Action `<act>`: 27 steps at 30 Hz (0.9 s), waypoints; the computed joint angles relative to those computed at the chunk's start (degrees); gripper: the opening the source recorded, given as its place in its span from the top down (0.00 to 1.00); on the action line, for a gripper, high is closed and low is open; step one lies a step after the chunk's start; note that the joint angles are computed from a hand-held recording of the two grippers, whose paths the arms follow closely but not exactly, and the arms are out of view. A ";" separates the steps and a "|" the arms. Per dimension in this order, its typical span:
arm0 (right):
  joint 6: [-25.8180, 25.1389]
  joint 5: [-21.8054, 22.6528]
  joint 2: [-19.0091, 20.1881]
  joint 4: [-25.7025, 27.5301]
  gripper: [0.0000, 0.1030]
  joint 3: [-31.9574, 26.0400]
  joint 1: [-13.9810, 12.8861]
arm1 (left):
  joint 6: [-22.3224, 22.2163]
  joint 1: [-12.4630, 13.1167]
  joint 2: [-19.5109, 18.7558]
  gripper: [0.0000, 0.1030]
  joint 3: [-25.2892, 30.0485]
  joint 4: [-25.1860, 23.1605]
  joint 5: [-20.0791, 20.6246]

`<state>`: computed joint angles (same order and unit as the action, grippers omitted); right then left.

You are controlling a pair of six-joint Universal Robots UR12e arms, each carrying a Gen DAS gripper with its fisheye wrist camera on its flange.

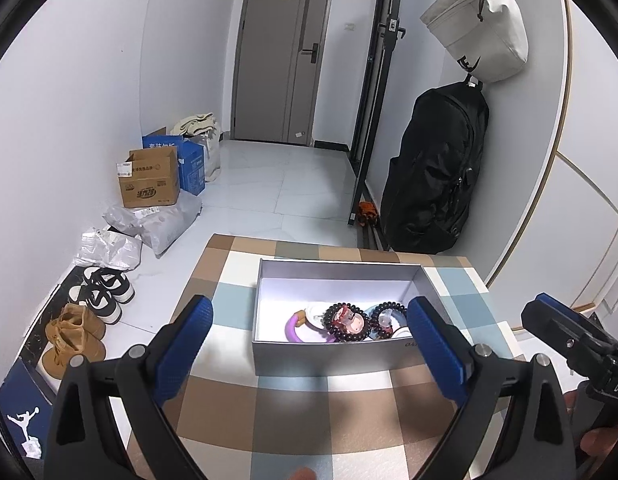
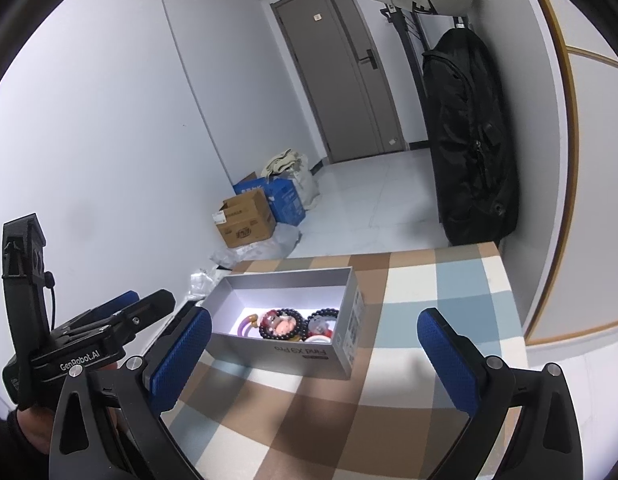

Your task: Organize jewelry

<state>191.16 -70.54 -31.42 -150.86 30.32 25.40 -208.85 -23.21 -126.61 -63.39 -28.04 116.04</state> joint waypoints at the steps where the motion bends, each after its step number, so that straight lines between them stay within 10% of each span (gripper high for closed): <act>1: 0.01 -0.12 -0.05 0.01 0.00 0.08 0.00 | 0.04 -0.04 -0.02 0.08 0.03 -0.08 0.11; 27: 0.06 -0.19 -0.35 2.39 0.00 0.53 -0.08 | -0.92 -0.08 -0.07 0.08 0.27 -1.15 -0.14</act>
